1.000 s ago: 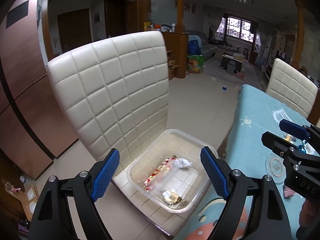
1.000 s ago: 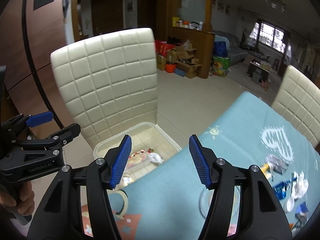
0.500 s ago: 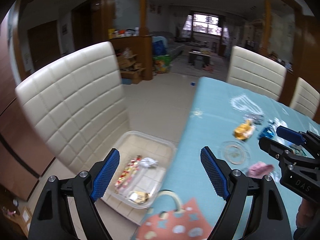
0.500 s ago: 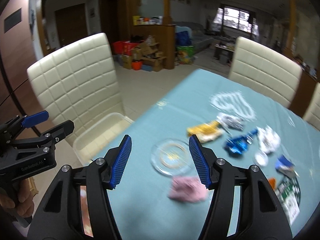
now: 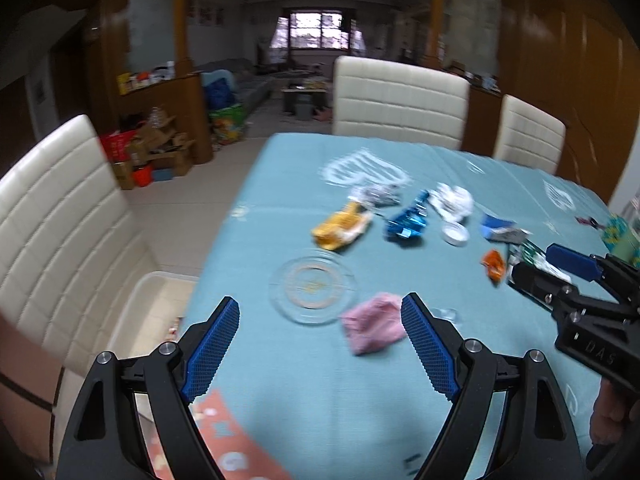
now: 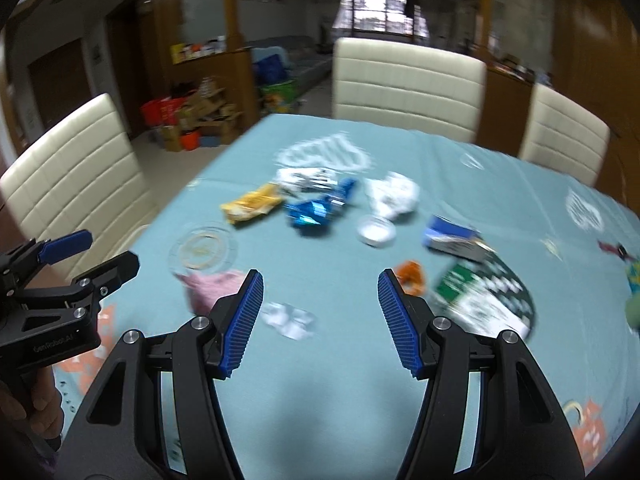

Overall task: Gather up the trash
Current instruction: 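Move both open tools back over the table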

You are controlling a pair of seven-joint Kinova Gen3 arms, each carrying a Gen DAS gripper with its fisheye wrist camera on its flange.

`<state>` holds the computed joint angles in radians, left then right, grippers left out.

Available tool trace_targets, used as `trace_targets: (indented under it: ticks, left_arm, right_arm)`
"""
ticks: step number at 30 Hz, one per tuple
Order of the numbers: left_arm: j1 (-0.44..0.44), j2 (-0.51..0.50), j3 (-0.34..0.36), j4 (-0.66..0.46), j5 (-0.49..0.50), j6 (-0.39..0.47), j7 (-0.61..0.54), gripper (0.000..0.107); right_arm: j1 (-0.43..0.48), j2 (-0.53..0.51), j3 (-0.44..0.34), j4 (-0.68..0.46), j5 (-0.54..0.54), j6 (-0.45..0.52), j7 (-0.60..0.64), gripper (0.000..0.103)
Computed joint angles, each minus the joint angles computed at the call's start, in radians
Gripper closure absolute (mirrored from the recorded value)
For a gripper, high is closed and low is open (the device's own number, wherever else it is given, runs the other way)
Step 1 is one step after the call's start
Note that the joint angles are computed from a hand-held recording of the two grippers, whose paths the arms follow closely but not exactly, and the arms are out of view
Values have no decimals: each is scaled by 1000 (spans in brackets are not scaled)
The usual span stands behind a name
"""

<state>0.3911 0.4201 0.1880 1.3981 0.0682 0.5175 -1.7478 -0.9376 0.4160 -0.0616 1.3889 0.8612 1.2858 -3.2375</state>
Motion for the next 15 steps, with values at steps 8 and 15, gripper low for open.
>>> trace_targets:
  ticks: [8,15]
  left_arm:
    - [104,56,-41,-52,-56,56,62,26]
    - [225,123,-138,-122,-217,118,242,26]
  right_arm:
    - [8,-77,-30,152,-16,73,-155,30]
    - [71,-107,-60,249,-62,74,-238,22]
